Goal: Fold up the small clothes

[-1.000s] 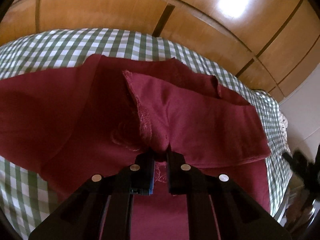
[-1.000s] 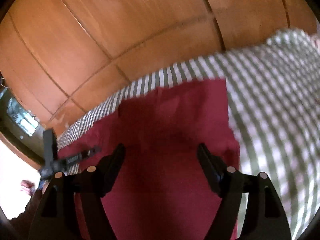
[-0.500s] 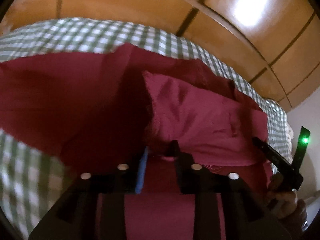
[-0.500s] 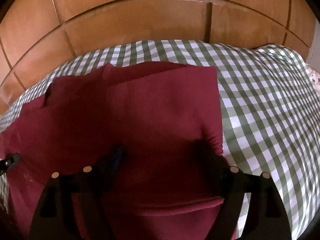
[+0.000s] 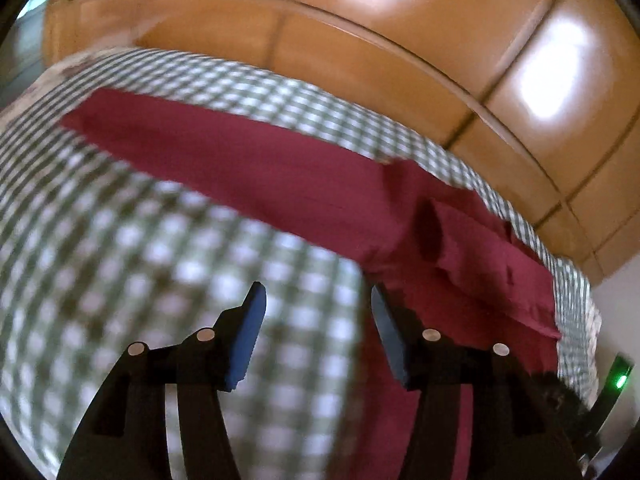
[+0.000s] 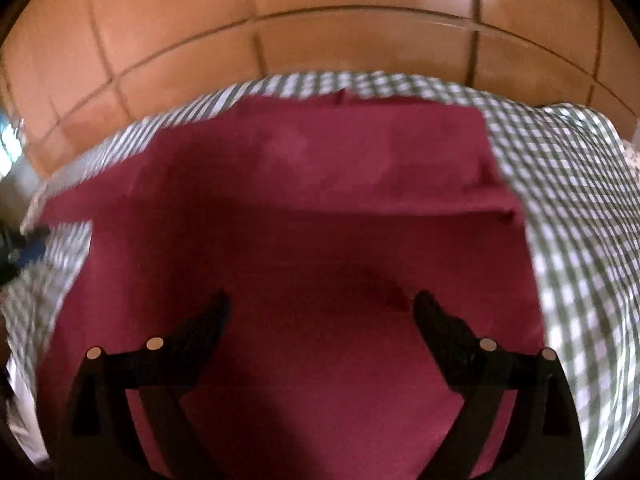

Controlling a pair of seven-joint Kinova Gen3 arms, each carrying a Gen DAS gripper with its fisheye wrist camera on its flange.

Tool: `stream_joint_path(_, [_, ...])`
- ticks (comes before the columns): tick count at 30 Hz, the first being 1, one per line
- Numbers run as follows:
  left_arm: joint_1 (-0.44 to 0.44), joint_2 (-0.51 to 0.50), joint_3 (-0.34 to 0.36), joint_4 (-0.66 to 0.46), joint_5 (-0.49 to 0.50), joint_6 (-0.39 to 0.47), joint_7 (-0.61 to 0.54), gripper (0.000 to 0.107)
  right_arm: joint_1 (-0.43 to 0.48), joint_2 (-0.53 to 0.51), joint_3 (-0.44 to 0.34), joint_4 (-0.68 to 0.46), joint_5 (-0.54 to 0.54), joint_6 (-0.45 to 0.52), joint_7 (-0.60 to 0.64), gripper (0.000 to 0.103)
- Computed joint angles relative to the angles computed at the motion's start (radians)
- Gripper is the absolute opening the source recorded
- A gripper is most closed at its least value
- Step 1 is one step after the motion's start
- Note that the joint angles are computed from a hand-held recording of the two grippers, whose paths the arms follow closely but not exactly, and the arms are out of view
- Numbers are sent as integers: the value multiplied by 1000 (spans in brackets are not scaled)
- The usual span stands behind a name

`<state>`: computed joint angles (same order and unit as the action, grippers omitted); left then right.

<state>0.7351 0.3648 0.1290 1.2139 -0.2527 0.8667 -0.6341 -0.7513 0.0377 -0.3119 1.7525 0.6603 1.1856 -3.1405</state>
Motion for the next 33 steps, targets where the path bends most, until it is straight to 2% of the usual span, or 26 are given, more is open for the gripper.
stream_joint_path(1, [-3,-25,-23,38,10,-17,10,55,-8,18,-6,-4,-2,10,-6,95])
stream_joint_path(3, [-36,-67,-29,94,1,-19,53,70,-53,56,-19,-2,35,57,-58,99])
stream_joint_path(6, [-92,-123,-39,164,-9,-27,105,71,-78,56,-5,13,47,52,-80,101])
stream_joint_path(9, [-200,-177,-28,237,52,-95,105,71,-78,44,2,28,44,26,-101,101])
stream_joint_path(11, [-241,-189,-32,250,59,-111,123,71,-80,49,3,24,50,34,-105,101])
stream_joint_path(14, [-325,-184,-27,246,124,-132,93,70,-88,56,4,22,62,45,-112,101])
stream_joint_path(18, [-400,-135,-25,196,197,-122,42,54,-99,58,2,26,77,53,-128,101])
stream_joint_path(22, [-443,-73,-29,146,263,-120,-10,47,-99,61,6,26,77,51,-125,101])
stream_joint_path(24, [-447,-33,-37,103,272,-96,-7,39,-101,65,7,23,77,54,-126,101])
stream_joint_path(26, [-447,6,-51,56,280,-47,11,38,-104,68,8,21,78,59,-129,101])
stream_joint_path(27, [-446,27,-61,38,282,-29,38,32,-106,70,8,20,79,61,-130,101])
stream_joint_path(30, [-466,38,-67,47,317,-65,66,27,-108,69,10,22,80,61,-132,101])
stream_joint_path(33, [-461,53,-68,16,296,-48,49,7,-108,67,11,25,79,59,-130,101])
